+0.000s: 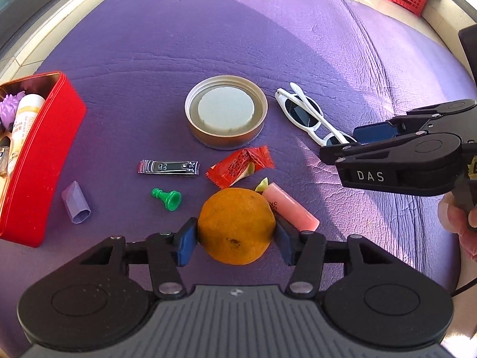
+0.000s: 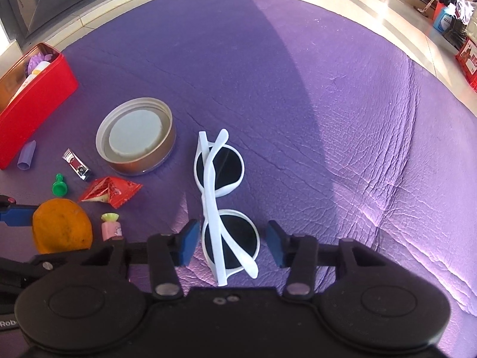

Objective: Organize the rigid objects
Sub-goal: 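Grasp the orange with left tool while right tool grasps white sunglasses, then carry orange in left tool and sunglasses in right tool into red tin, open both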

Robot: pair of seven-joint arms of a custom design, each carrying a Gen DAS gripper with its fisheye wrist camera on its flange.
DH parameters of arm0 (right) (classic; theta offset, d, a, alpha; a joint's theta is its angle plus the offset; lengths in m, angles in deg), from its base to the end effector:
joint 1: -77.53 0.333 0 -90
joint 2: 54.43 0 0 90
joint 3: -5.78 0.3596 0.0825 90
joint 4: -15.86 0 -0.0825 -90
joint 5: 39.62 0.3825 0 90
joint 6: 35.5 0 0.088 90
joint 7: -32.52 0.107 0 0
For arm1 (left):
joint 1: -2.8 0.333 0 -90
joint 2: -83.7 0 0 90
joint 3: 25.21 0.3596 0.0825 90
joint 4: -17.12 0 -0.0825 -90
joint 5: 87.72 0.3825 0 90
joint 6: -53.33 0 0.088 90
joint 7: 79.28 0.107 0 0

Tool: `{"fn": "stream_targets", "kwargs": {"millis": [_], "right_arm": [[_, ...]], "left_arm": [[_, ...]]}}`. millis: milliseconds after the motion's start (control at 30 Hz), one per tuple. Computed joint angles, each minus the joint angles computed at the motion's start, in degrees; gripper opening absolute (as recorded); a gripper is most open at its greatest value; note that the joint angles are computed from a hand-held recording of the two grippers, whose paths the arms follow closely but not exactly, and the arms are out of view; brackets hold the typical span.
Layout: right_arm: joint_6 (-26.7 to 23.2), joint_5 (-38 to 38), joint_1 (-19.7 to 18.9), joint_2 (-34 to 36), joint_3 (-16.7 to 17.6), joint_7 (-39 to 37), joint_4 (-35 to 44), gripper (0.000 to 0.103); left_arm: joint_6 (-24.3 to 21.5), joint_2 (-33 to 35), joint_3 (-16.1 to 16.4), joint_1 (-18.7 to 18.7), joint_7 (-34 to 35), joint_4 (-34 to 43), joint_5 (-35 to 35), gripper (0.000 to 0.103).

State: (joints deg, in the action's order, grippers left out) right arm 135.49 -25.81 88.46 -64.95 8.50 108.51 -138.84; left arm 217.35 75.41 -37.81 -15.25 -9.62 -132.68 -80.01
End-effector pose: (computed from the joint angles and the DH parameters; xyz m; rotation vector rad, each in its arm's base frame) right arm 0.4231 0.0856 0.3828 -2.1596 1.6690 -0.3769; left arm 0.3869 -0.2386 0.3854 -1.7051 2.3270 -0.4872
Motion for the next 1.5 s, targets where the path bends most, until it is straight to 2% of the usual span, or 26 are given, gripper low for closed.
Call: {"fn": "stream_targets", "kwargs": {"millis": [100, 400, 467, 567, 667, 733, 1100, 1267, 1500], "right_arm": [[-0.82, -3.71, -2.07, -0.36, 2.11, 3.65, 0.16, 0.041], [-3.29, 1.34, 1.61, -4.18, 0.51, 4.75, 0.64, 0.041], [-3.72, 1.13, 1.33, -5.54, 1.38, 6.06, 0.29, 0.041], [-4.92, 2.65, 2.63, -7.38, 0.86, 5.92, 0.24, 0.041], [-5.51, 2.06, 2.35, -8.8, 1.36, 6.02, 0.45, 0.04], [-6.04, -0.27, 0.67, -10.35, 3.15, 7.73, 0.24, 0.04], [-9.75, -1.09, 1.85, -19.07, 3.81, 9.06, -0.77, 0.04], [-9.93, 0.79, 4.2, -20.91, 2.95, 8.46, -0.02, 0.04], [-8.13, 5.52, 9.01, -20.11, 1.47, 5.83, 3.37, 0.04]], "left_arm": [[-1.26, -0.11, -0.13, 0.02, -0.57, 0.42, 0.15, 0.054], [-4.7, -2.27, 0.69, 0.79, -3.3, 0.91, -1.73, 0.054], [-5.58, -3.14, 0.56, 1.2, -4.19, 0.97, -1.26, 0.054], [-7.01, -4.98, 0.44, 1.63, -5.46, 0.9, -0.08, 0.054], [-8.37, -6.78, 0.83, 1.77, -6.45, 0.92, -0.15, 0.054], [-9.22, -8.1, 1.13, 1.73, -7.07, 0.88, -0.56, 0.054], [-12.71, -16.84, 2.41, 2.16, -9.08, -0.98, 0.37, 0.054], [-13.62, -20.22, 3.56, 2.61, -9.27, -1.9, -0.06, 0.054], [-14.68, -23.06, 5.64, 4.99, -8.64, -1.81, 0.02, 0.054]]}}
